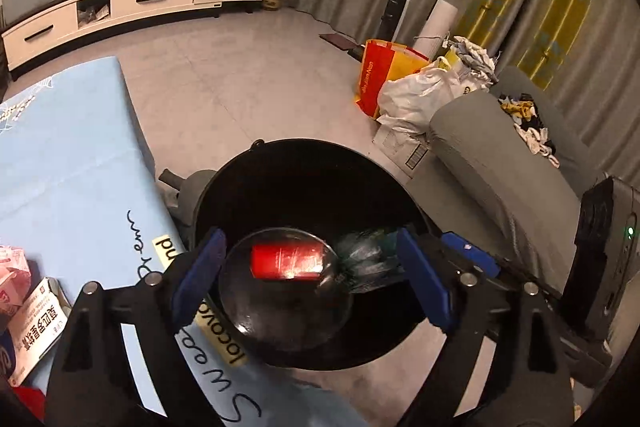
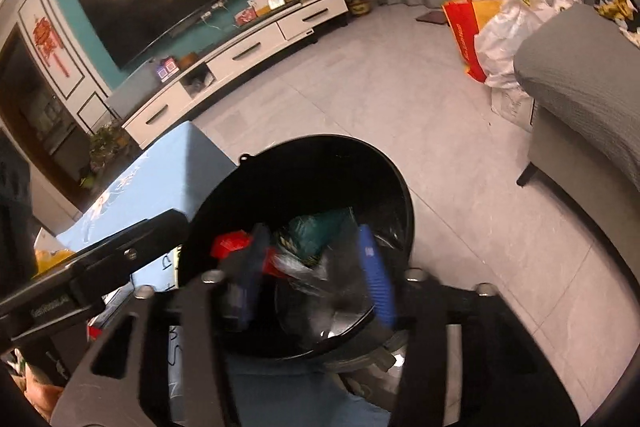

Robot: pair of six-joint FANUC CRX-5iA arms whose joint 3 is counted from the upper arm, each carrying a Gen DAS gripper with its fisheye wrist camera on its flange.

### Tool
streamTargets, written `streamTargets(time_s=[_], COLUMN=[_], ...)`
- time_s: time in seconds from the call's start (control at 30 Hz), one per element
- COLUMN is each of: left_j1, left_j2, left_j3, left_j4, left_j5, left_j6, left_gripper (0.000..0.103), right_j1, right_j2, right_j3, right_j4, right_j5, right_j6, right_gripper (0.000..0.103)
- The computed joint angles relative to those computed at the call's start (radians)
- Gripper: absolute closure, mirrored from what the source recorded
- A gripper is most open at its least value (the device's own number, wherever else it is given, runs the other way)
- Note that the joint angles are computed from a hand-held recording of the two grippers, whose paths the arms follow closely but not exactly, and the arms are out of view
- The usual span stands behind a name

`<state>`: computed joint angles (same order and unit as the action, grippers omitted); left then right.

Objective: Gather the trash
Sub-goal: 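Carry both items over the black bin and open both tools to drop them, then grasp the clear plastic bag with the left tool while the right tool grasps the red snack packet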

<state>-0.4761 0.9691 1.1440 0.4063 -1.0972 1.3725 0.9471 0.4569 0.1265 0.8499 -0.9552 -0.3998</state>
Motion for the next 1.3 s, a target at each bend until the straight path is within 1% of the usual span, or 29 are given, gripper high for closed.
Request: streamTargets(time_s=[0.03, 0.07, 0.1, 0.13, 0.17, 0.2, 0.23, 0.27, 0.3, 0.4, 0.43, 0.47, 0.53, 0.6, 0.63, 0.7, 0.73, 0.83, 0.93, 0.97, 1.03, 1.1, 1.2, 1.3], left_j1=[0.003, 0.007, 0.009, 0.014, 0.018, 0.023, 0.029, 0.037, 0.044, 0.068, 0.077, 0.093, 0.117, 0.141, 0.156, 0.184, 0.201, 0.267, 0.341, 0.361, 0.406, 0.437, 0.459, 0.466], left_j2=[-0.019, -0.059, -0.078, -0.121, -0.158, -0.198, -0.243, -0.302, -0.349, -0.473, -0.503, -0.550, -0.626, -0.690, -0.730, -0.788, -0.816, -0.869, -0.907, -0.913, -0.927, -0.937, -0.933, -0.918], left_j3=[-0.036, -0.108, -0.139, -0.212, -0.278, -0.345, -0.420, -0.518, -0.589, -0.768, -0.815, -0.888, -1.008, -1.102, -1.171, -1.262, -1.293, -1.311, -1.314, -1.320, -1.352, -1.367, -1.390, -1.402], left_j4=[0.005, 0.014, 0.007, 0.015, 0.031, 0.042, 0.057, 0.086, 0.099, 0.131, 0.158, 0.195, 0.260, 0.309, 0.372, 0.457, 0.446, 0.307, 0.169, 0.154, 0.178, 0.152, 0.206, 0.263], left_j5=[0.014, 0.047, 0.061, 0.094, 0.127, 0.160, 0.195, 0.241, 0.270, 0.326, 0.335, 0.346, 0.390, 0.430, 0.460, 0.484, 0.498, 0.465, 0.410, 0.394, 0.374, 0.372, 0.385, 0.395], left_j6=[-0.013, -0.032, -0.030, -0.042, -0.057, -0.070, -0.086, -0.117, -0.136, -0.174, -0.195, -0.225, -0.280, -0.319, -0.374, -0.465, -0.464, -0.365, -0.242, -0.220, -0.213, -0.161, -0.173, -0.190], left_gripper=[0.015, 0.011, 0.009, 0.009, 0.008, 0.004, 0.003, 0.003, 0.003, 0.003, 0.003, 0.003, 0.003, 0.003, 0.003, 0.003, 0.003, 0.003, 0.003, 0.003, 0.003, 0.003, 0.003, 0.003], right_j1=[0.002, 0.004, 0.010, 0.015, 0.021, 0.029, 0.036, 0.052, 0.060, 0.094, 0.108, 0.118, 0.136, 0.151, 0.158, 0.168, 0.172, 0.173, 0.178, 0.177, 0.174, 0.168, 0.155, 0.144], right_j2=[0.000, -0.004, -0.011, -0.012, -0.018, -0.018, -0.018, -0.017, -0.013, 0.005, 0.015, 0.020, 0.033, 0.050, 0.062, 0.086, 0.100, 0.140, 0.198, 0.226, 0.281, 0.331, 0.415, 0.520], right_j3=[-0.002, -0.010, -0.026, -0.024, -0.033, -0.031, -0.024, -0.019, -0.006, 0.040, 0.062, 0.075, 0.102, 0.137, 0.160, 0.211, 0.236, 0.312, 0.415, 0.464, 0.564, 0.657, 0.815, 1.020], right_j4=[0.000, 0.004, 0.014, 0.015, 0.022, 0.022, 0.021, 0.025, 0.023, 0.014, 0.003, -0.003, -0.008, -0.022, -0.032, -0.052, -0.062, -0.112, -0.175, -0.213, -0.292, -0.360, -0.472, -0.536], right_j5=[-0.004, -0.002, 0.009, 0.008, 0.011, 0.006, 0.000, -0.013, -0.025, -0.065, -0.080, -0.080, -0.077, -0.076, -0.075, -0.072, -0.069, -0.025, -0.004, 0.004, 0.008, 0.011, 0.016, -0.051], right_j6=[-0.007, -0.021, -0.048, -0.058, -0.071, -0.074, -0.071, -0.075, -0.069, -0.033, -0.017, -0.005, 0.015, 0.046, 0.068, 0.112, 0.131, 0.199, 0.292, 0.342, 0.430, 0.498, 0.586, 0.648], right_gripper=[0.052, 0.052, 0.052, 0.052, 0.050, 0.049, 0.045, 0.040, 0.038, 0.034, 0.032, 0.027, 0.024, 0.024, 0.023, 0.023, 0.023, 0.023, 0.023, 0.023, 0.023, 0.023, 0.023, 0.023])
